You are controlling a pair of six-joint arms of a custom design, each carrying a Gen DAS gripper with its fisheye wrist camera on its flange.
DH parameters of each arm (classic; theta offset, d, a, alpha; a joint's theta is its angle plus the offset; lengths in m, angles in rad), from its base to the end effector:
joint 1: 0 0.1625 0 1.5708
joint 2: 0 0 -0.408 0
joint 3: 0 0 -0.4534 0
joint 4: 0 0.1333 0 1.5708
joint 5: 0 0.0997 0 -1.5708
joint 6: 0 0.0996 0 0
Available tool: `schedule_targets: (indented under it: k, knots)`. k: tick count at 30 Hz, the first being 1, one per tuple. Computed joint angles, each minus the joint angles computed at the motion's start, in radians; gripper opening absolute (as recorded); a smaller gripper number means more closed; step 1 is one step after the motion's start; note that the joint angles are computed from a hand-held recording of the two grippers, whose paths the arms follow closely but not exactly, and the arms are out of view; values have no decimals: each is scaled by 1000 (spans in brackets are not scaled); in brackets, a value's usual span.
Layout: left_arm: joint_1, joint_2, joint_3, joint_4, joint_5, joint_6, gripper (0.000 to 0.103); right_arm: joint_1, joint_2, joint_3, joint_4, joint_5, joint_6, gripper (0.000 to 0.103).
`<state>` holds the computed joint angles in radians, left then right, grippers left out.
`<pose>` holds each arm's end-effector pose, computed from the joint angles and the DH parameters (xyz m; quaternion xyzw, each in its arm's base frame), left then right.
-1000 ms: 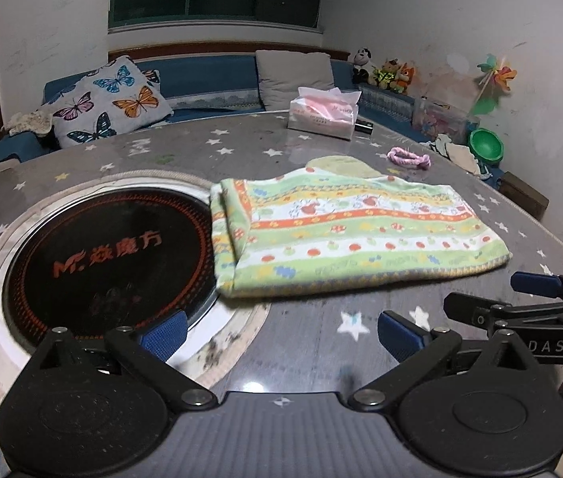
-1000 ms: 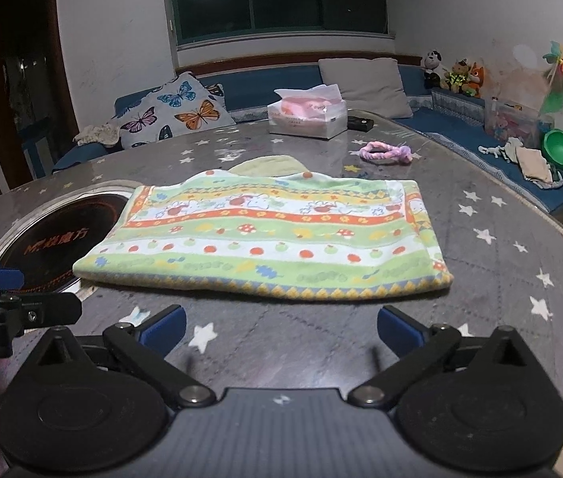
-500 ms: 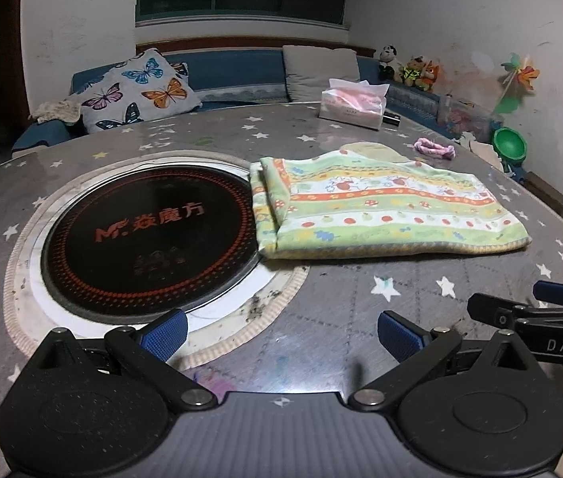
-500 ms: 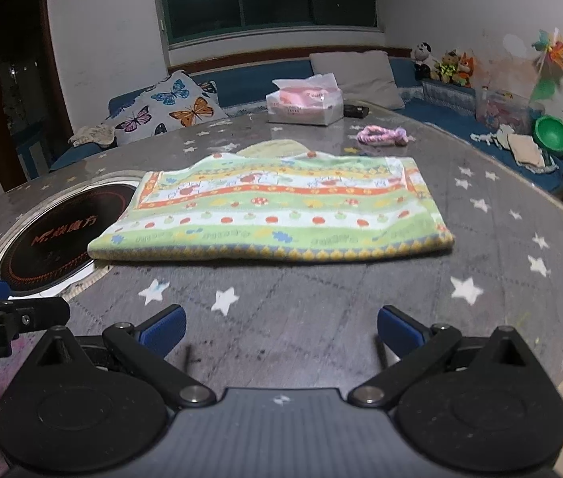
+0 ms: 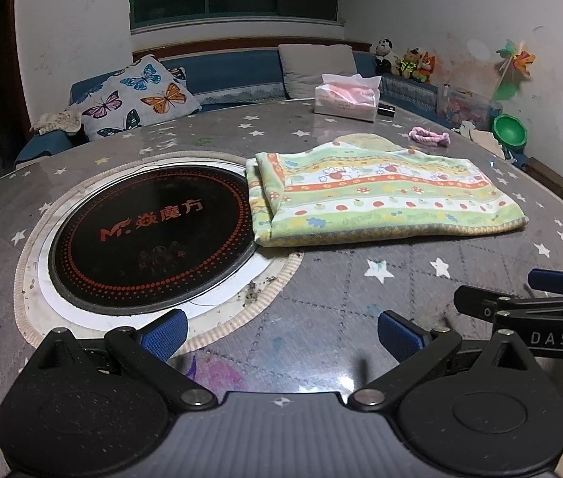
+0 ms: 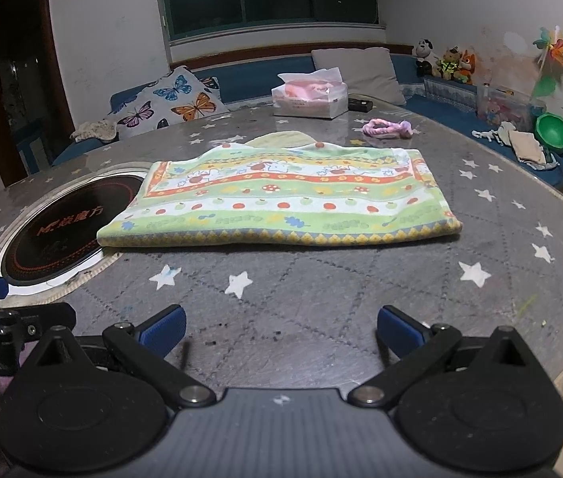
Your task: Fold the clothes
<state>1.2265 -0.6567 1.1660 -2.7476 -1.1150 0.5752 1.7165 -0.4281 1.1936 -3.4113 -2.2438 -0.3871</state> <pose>-0.1211 -0.8624 0.1820 0.3421 0.8577 -0.2924 0.2488 0.1886 -0.7951 0.0684 0.0504 -0.8267 0.4456 0.3398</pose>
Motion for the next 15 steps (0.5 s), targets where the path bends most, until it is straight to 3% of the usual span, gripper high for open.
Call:
schedule_targets:
  k: [15]
  knots:
    - [-4, -2, 14, -10, -9, 11, 103, 0, -3, 4, 6, 4, 3, 103]
